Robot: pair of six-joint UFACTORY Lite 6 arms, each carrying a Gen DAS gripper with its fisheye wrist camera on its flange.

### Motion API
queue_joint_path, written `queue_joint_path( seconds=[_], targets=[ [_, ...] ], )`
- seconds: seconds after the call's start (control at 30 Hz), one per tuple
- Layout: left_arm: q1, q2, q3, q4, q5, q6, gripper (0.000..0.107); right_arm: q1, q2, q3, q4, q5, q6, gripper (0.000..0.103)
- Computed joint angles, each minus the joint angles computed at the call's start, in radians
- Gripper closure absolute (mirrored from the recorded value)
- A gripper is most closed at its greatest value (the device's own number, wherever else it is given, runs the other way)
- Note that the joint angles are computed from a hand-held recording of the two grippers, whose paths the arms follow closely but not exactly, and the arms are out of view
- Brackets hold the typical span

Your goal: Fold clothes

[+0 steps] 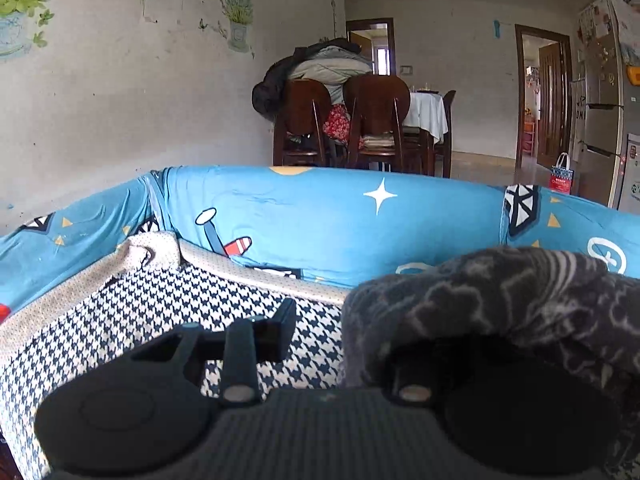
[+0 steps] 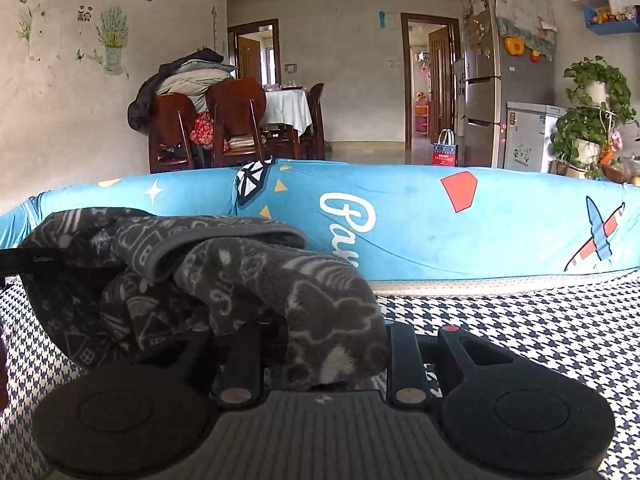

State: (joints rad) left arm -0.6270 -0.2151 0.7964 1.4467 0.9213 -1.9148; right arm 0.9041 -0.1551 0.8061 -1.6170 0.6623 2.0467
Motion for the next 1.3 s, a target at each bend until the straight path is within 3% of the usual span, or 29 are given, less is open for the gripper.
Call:
queue_joint_path(
  seconds=[0.27, 0.33, 0.4, 0.47, 0.57, 0.67, 0.73, 0.8, 0.9, 1.07, 1.17, 1.3],
  targets=[
    [-0.234, -0.191, -0.052, 0.018, 0.288, 0.031, 0.074, 0.118, -0.172, -0.055, 0.183, 0.083, -0.158, 0.078],
    [-0.22, -0.209, -0.054, -0.013, 0.241, 0.066, 0.072, 0.118, -0.178, -0.052, 0.241, 0.068, -0.229, 0.075],
    [-0.173, -0.224, -0.05, -0.07, 0.151, 0.114, 0.063, 0.098, -0.189, -0.073, 0.28, 0.023, -0.267, 0.07],
    [-0.093, -0.237, -0.047, -0.154, 0.027, 0.168, 0.062, 0.074, -0.193, -0.088, 0.336, -0.024, -0.316, 0.068],
    [-0.022, -0.239, -0.075, -0.169, -0.056, 0.17, 0.06, 0.031, -0.19, -0.104, 0.402, -0.104, -0.377, 0.062],
    [-0.036, -0.254, -0.096, -0.12, -0.042, 0.143, 0.045, -0.003, -0.19, -0.108, 0.482, -0.179, -0.493, 0.051],
    [-0.043, -0.263, -0.099, -0.113, -0.043, 0.132, 0.039, 0.006, -0.18, -0.105, 0.518, -0.187, -0.552, 0.037],
    [-0.044, -0.257, -0.095, -0.113, -0.039, 0.127, 0.035, 0.003, -0.186, -0.112, 0.558, -0.223, -0.613, 0.031],
    [-0.054, -0.214, -0.075, -0.114, 0.019, 0.117, 0.034, -0.003, -0.215, -0.13, 0.613, -0.284, -0.705, 0.031],
    [-0.052, -0.24, -0.092, -0.123, -0.02, 0.136, 0.027, 0.006, -0.275, -0.174, 0.425, -0.304, -0.524, 0.023],
    [-0.095, -0.26, -0.11, -0.094, -0.019, 0.127, 0.015, -0.024, -0.225, -0.16, 0.395, -0.343, -0.472, 0.023],
    [-0.145, -0.313, -0.147, -0.048, -0.037, 0.097, 0.008, -0.052, -0.131, -0.13, 0.27, -0.369, -0.308, 0.023]
  ],
)
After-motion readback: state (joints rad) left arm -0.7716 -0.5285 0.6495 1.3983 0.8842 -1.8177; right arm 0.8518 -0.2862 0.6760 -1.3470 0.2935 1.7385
